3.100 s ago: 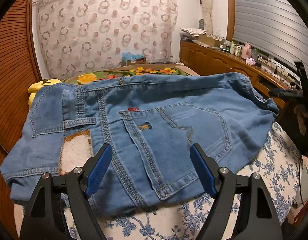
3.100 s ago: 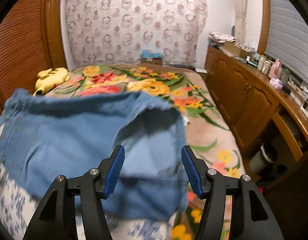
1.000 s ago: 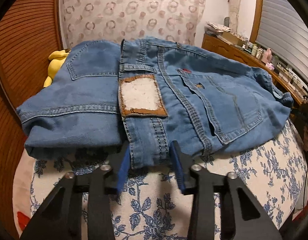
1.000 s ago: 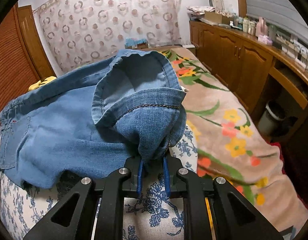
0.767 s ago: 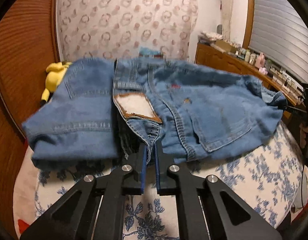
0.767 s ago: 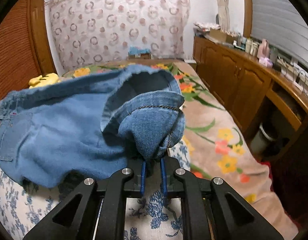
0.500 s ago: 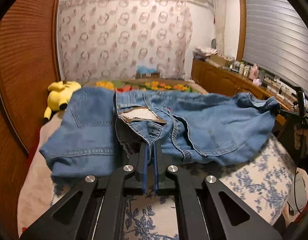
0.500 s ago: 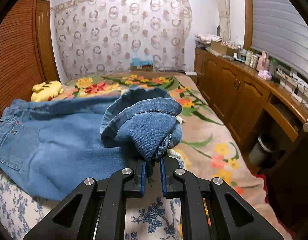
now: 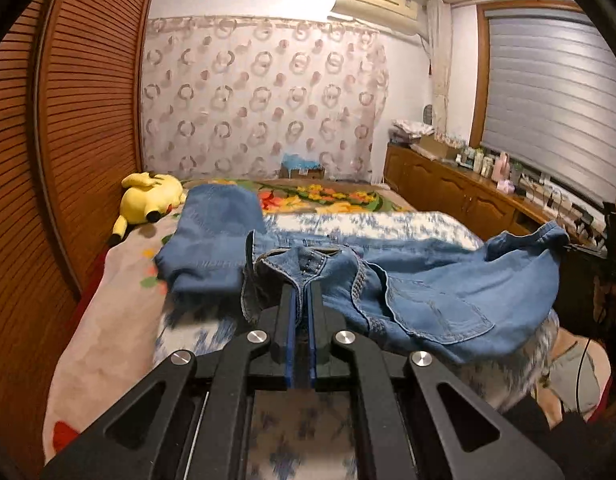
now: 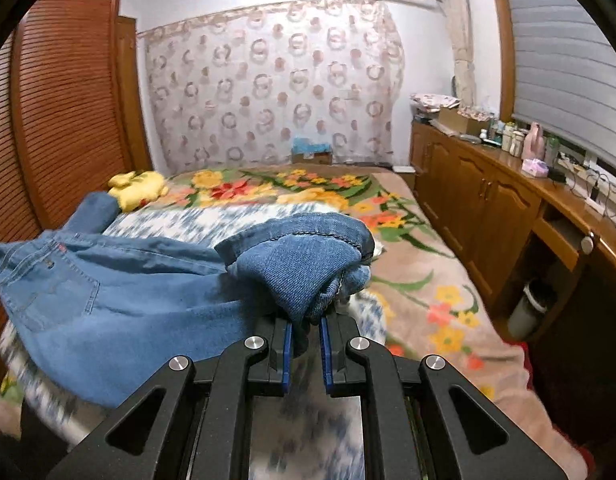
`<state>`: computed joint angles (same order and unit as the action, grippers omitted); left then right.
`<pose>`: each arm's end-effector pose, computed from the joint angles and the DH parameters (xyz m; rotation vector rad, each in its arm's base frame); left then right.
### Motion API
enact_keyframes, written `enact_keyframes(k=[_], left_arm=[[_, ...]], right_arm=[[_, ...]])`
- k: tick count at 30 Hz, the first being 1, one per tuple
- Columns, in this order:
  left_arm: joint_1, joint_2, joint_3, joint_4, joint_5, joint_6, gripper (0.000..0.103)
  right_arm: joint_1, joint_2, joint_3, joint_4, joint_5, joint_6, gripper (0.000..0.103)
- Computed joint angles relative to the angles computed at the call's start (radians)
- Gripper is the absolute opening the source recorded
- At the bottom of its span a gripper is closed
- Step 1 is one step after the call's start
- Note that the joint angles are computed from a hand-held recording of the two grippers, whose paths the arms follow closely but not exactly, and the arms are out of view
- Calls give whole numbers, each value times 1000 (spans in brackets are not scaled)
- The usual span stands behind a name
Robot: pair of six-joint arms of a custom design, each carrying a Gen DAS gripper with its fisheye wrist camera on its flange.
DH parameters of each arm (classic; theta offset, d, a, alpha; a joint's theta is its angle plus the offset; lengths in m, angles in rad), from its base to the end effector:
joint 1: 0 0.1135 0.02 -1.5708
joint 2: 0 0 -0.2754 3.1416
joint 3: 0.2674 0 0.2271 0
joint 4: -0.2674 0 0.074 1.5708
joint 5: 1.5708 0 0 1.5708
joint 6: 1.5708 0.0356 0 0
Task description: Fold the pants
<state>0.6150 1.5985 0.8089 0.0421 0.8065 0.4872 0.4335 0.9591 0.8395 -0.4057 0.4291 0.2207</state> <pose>0.2572 0.1503 0.2085 0.2486 2.0570 -0.2747 0.1682 0.0615 0.3191 0.0379 2.0442 -0.0430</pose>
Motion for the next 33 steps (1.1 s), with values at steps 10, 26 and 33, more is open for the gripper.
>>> enact_keyframes(k=[10,26,33], left_arm=[[-10,129,-79,33,-136,105,6],[-9,38,-138,65,-110,112,46],[-64,45,-120,41,-105,88,81]], right_arm=[[-72,-11,-200,-13,-113,77,12],[153,-105,-199,-117,127,264,40],[234,-87,-224,-33,211,252,41]])
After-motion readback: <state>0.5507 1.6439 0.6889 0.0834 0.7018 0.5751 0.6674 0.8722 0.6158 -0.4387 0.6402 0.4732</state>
